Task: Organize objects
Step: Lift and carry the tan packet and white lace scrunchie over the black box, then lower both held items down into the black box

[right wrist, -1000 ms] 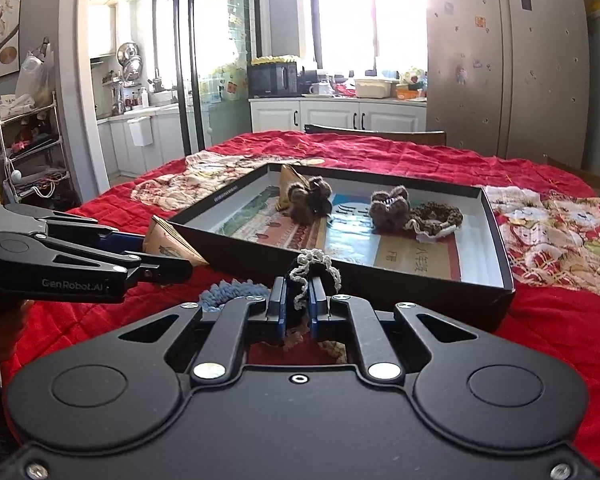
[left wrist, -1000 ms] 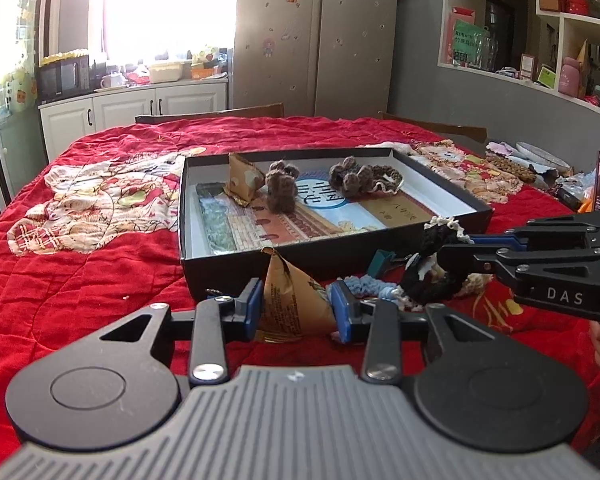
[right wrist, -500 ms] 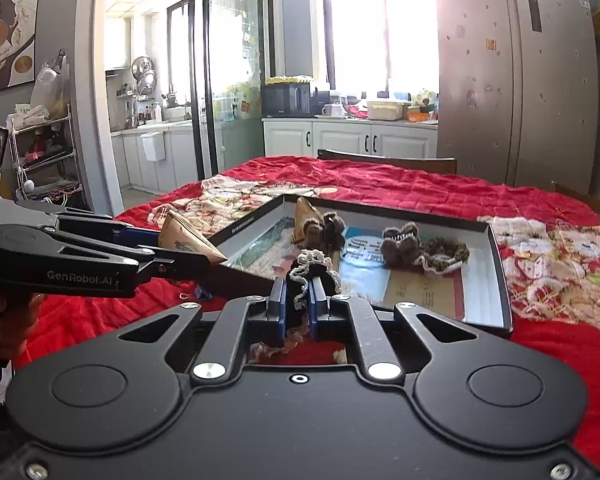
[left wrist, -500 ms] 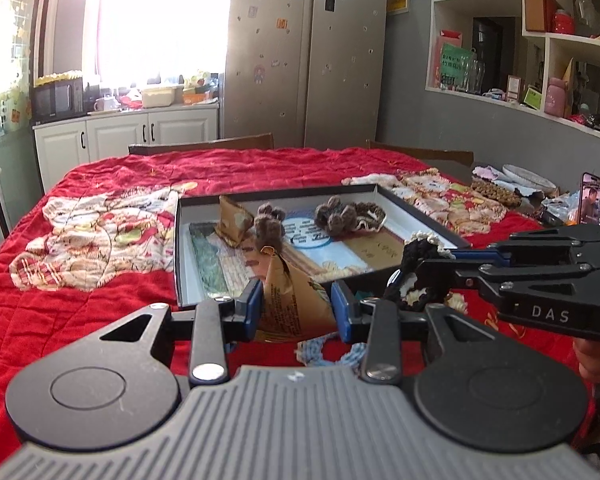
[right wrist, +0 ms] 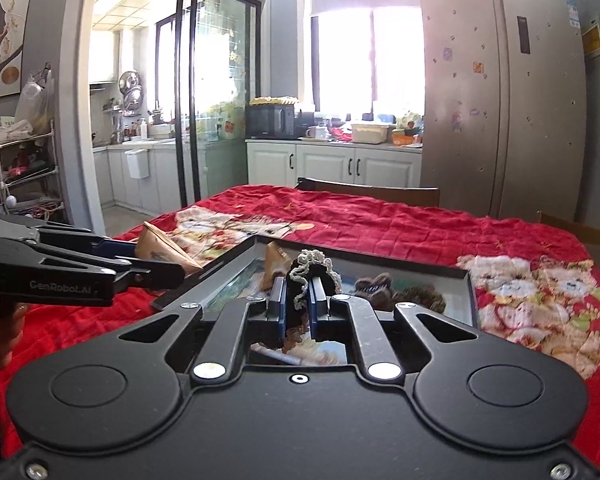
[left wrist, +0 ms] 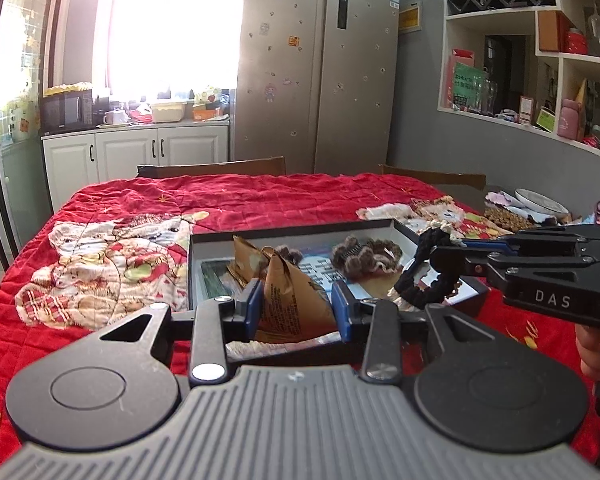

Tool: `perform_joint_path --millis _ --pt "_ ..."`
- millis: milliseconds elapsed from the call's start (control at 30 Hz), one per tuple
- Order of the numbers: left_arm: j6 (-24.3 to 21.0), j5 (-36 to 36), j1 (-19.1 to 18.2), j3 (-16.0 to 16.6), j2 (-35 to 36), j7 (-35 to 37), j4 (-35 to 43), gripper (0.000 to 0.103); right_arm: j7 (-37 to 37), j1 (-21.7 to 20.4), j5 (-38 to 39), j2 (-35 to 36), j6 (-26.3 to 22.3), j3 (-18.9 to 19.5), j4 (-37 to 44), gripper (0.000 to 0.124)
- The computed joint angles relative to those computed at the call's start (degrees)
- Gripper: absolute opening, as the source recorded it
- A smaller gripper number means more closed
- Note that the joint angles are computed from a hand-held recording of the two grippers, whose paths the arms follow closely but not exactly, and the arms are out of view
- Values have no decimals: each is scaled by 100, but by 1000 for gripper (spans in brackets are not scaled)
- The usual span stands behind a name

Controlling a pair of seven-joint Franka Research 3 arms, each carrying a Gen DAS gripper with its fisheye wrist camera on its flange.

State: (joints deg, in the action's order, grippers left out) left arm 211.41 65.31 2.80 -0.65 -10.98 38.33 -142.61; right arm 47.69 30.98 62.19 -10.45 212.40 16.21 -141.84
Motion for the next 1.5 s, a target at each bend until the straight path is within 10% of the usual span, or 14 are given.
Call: perform_joint_path --millis 1500 --pt "-1188 -45 485 -931 1878 -662 1918 41 -1606 -128 1483 2620 -859 -933 3303 10"
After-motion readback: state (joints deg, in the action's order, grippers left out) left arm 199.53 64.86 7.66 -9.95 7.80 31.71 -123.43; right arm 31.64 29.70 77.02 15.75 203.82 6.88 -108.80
